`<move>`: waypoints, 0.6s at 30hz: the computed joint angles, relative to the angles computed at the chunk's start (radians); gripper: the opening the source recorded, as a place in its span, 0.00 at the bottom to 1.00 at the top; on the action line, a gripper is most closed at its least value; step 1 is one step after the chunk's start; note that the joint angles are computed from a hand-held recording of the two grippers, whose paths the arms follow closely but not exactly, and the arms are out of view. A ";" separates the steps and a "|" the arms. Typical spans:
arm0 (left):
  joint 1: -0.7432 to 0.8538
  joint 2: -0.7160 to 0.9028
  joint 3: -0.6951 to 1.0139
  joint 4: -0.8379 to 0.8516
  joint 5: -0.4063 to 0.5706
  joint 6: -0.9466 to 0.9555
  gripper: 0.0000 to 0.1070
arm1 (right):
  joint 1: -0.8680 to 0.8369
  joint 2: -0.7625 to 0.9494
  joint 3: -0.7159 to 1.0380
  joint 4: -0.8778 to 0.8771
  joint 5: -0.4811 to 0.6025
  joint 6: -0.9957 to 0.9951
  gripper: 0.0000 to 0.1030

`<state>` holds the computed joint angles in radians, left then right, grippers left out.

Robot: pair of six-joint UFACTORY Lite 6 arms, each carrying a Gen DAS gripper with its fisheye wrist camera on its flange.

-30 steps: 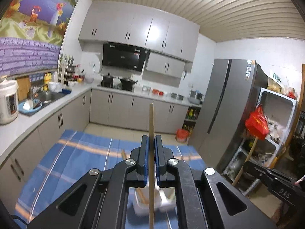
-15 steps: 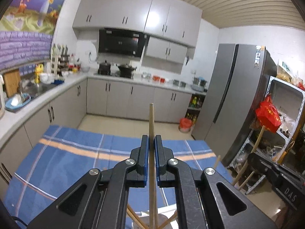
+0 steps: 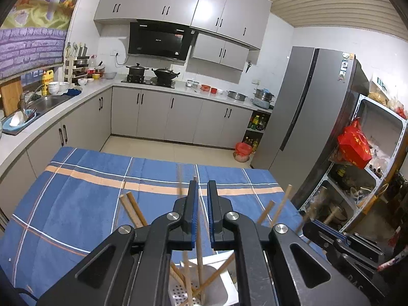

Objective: Organize utensils
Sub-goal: 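Lower both chopsticks into the caddy and open both tools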

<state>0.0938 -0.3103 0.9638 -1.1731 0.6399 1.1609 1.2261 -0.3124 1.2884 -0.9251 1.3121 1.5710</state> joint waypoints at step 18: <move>0.433 -0.352 -0.113 0.113 0.416 -0.053 0.43 | 0.469 -0.091 -0.045 -0.069 0.421 0.306 0.35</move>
